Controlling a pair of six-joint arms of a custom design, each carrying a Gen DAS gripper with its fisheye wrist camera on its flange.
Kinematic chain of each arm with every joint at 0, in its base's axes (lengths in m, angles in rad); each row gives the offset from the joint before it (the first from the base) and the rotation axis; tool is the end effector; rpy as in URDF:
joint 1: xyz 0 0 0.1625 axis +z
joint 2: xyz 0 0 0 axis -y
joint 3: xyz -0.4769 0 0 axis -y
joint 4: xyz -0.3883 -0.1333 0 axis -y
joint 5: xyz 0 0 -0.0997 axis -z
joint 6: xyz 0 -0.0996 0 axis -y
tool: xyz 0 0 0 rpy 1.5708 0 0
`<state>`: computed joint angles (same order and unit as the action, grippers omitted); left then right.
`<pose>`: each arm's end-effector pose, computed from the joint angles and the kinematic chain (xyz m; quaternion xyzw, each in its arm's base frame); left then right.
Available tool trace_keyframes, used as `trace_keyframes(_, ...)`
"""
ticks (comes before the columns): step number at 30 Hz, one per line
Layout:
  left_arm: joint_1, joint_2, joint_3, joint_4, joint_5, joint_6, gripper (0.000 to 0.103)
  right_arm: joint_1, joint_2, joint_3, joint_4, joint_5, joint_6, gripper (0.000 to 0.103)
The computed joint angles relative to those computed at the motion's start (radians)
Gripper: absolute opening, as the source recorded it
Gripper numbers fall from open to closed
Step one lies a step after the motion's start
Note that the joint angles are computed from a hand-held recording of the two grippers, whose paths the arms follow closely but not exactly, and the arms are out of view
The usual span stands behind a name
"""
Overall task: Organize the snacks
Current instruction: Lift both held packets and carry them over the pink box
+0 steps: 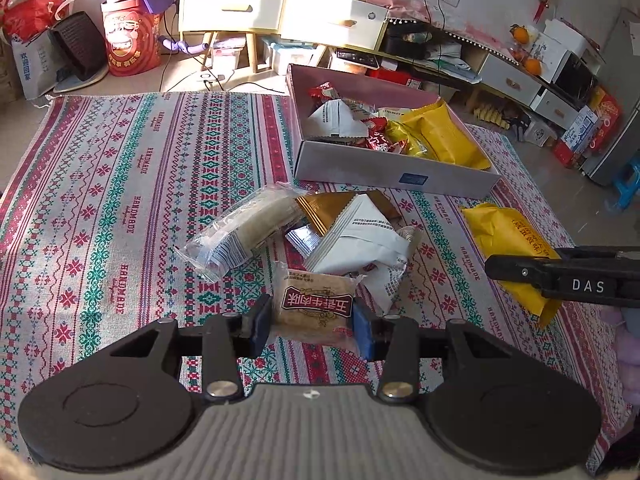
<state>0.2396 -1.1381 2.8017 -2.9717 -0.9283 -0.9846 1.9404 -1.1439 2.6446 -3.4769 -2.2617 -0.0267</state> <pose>-0.1869 -0.2443 0.1059 0.2029 0.9194 -0.2369 0.2394 0.1903 -0.2979 0.1780 0.1146 -0.9170 0.2432 0.2945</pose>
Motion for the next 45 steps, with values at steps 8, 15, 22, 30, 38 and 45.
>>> trace_keyframes(8, -0.004, -0.028, -0.020, 0.002, 0.020, 0.027, 0.049, 0.026, -0.044, -0.008, 0.035, 0.027, 0.002, 0.036)
trace_keyframes(15, 0.010, 0.000, -0.054, -0.055, 0.047, 0.082, 0.049, 0.027, -0.058, -0.026, 0.021, 0.037, -0.004, 0.036)
trace_keyframes(22, 0.050, 0.053, -0.101, -0.124, 0.054, 0.163, 0.049, 0.014, -0.071, -0.051, 0.021, 0.037, -0.010, 0.036)
trace_keyframes(30, 0.128, 0.121, -0.176, -0.191, 0.064, 0.267, 0.048, -0.033, -0.078, -0.106, 0.028, 0.048, -0.016, 0.036)
trace_keyframes(38, 0.222, 0.201, -0.239, -0.318, 0.076, 0.398, 0.049, -0.094, -0.049, -0.162, -0.004, 0.061, -0.064, 0.036)
trace_keyframes(45, 0.294, 0.292, -0.293, -0.422, 0.063, 0.488, 0.049, -0.154, -0.003, -0.207, -0.036, 0.085, -0.088, 0.036)
